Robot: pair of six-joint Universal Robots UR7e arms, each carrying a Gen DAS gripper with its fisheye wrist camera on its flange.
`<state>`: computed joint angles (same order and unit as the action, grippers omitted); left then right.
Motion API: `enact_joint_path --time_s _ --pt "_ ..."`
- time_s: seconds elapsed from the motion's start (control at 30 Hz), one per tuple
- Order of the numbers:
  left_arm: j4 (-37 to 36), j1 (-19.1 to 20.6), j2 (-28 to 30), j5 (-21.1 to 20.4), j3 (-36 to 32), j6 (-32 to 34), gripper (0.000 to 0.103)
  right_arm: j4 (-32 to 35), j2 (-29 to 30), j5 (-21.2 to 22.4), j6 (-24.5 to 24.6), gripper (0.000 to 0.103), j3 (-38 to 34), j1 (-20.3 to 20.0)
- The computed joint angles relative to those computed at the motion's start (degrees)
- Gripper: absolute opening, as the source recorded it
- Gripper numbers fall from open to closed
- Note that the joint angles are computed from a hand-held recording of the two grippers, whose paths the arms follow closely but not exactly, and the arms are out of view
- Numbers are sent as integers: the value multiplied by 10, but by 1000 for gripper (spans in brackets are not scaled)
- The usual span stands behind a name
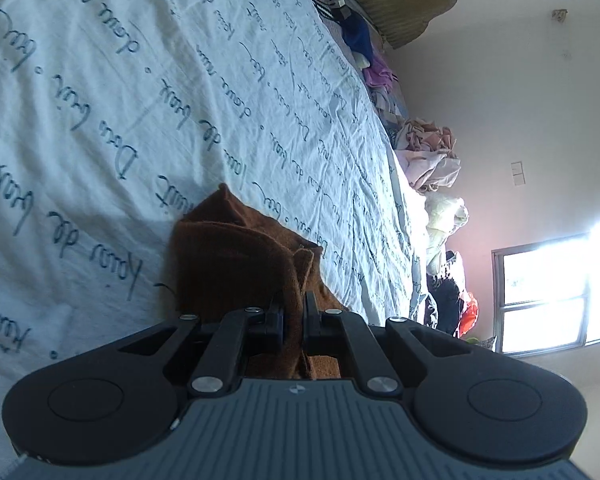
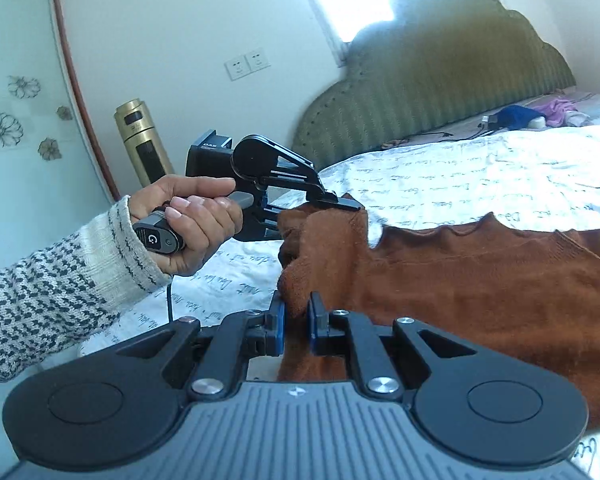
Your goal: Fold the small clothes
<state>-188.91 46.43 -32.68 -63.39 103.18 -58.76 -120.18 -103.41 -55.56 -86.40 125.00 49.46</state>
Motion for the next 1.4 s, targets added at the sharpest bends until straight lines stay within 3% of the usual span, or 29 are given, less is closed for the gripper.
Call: enact_joint_path --time_s 0.4,0.8,1.03,1.4 --pt "222 18 161 -46 -272 42 9 -43 102 13 167 11 -94 -58" --pt "395 8 281 -56 -509 76 9 -86 134 46 249 11 -129 -83" --pt "445 11 327 -55 -585 69 9 -94 151 42 296 11 -159 -91" --pt "478 6 363 -49 -651 78 7 -92 125 66 295 11 -140 -119"
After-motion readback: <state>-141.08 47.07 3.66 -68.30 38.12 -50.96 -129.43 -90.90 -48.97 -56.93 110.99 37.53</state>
